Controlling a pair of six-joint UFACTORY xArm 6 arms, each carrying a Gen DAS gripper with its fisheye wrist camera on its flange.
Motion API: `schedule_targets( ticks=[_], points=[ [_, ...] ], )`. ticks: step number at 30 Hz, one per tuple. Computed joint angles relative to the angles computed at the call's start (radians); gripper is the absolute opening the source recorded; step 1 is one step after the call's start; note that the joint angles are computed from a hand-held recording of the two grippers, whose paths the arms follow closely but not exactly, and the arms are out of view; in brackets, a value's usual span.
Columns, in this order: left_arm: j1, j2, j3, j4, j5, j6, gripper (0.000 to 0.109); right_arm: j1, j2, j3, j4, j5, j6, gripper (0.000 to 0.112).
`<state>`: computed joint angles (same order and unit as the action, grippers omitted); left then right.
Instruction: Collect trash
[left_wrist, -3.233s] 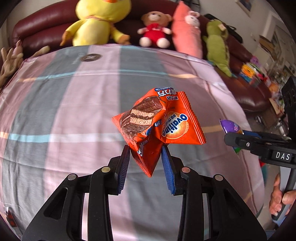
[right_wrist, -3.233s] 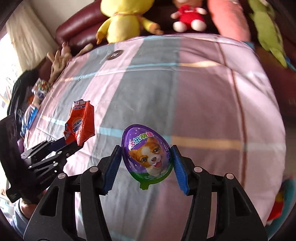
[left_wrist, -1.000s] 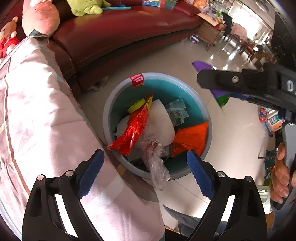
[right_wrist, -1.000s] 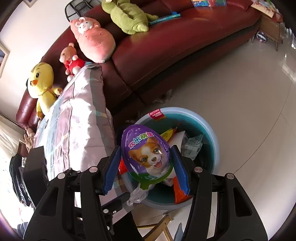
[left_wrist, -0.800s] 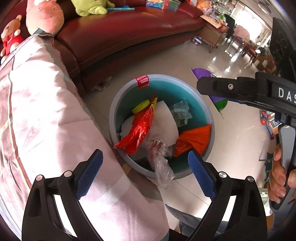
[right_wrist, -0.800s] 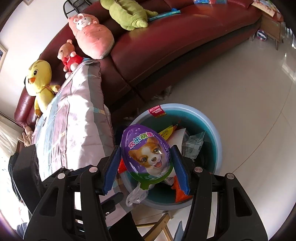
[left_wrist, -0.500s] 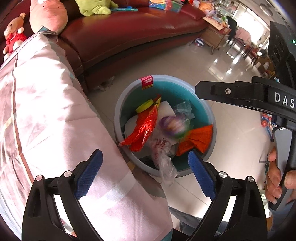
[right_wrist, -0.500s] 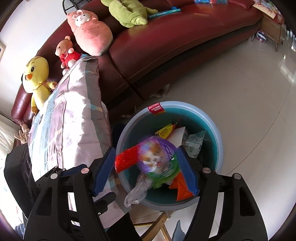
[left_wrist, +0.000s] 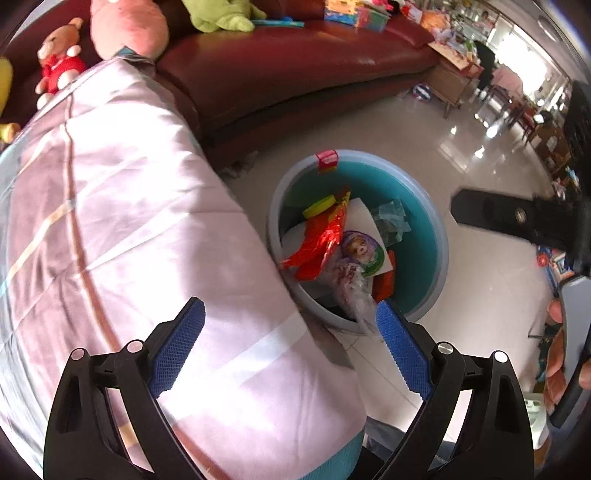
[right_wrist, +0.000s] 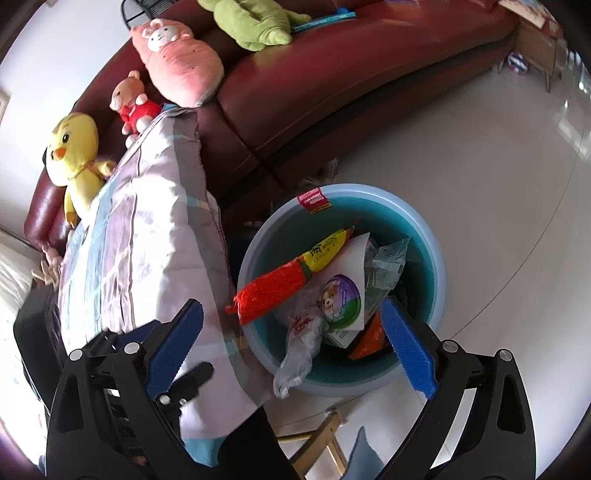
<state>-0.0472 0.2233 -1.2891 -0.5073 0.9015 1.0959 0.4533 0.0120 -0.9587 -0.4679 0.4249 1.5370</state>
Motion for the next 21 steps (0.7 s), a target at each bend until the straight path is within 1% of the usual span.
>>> schedule_targets(
  ticks=[1,3,6,9,10,14,21],
  points=[
    [0.008,-0.007,0.001,-0.005,0.002,0.0,0.096,0.008,-0.002,-0.004,0.001,0.012,-0.005,0.096],
    [0.019,-0.023,0.011,-0.009,-0.009,0.001,0.099,0.027,-0.006,-0.02,0.008,0.048,-0.022,0.096],
    [0.035,-0.044,0.023,-0.008,-0.024,-0.002,0.099,0.055,-0.011,-0.043,-0.005,0.093,-0.02,0.096],
    [0.054,-0.05,0.017,-0.002,-0.007,-0.014,0.099,0.082,-0.011,-0.074,-0.007,0.155,-0.024,0.096],
    [0.06,-0.056,0.02,-0.003,-0.009,-0.013,0.099,0.096,-0.008,-0.093,-0.004,0.191,-0.03,0.096],
    [0.087,-0.077,0.034,-0.008,-0.008,-0.003,0.099,0.127,-0.01,-0.119,-0.014,0.222,-0.027,0.096],
    [0.139,-0.09,0.022,-0.032,0.012,0.0,0.099,0.192,0.02,-0.217,-0.04,0.376,-0.032,0.096]
  ],
)
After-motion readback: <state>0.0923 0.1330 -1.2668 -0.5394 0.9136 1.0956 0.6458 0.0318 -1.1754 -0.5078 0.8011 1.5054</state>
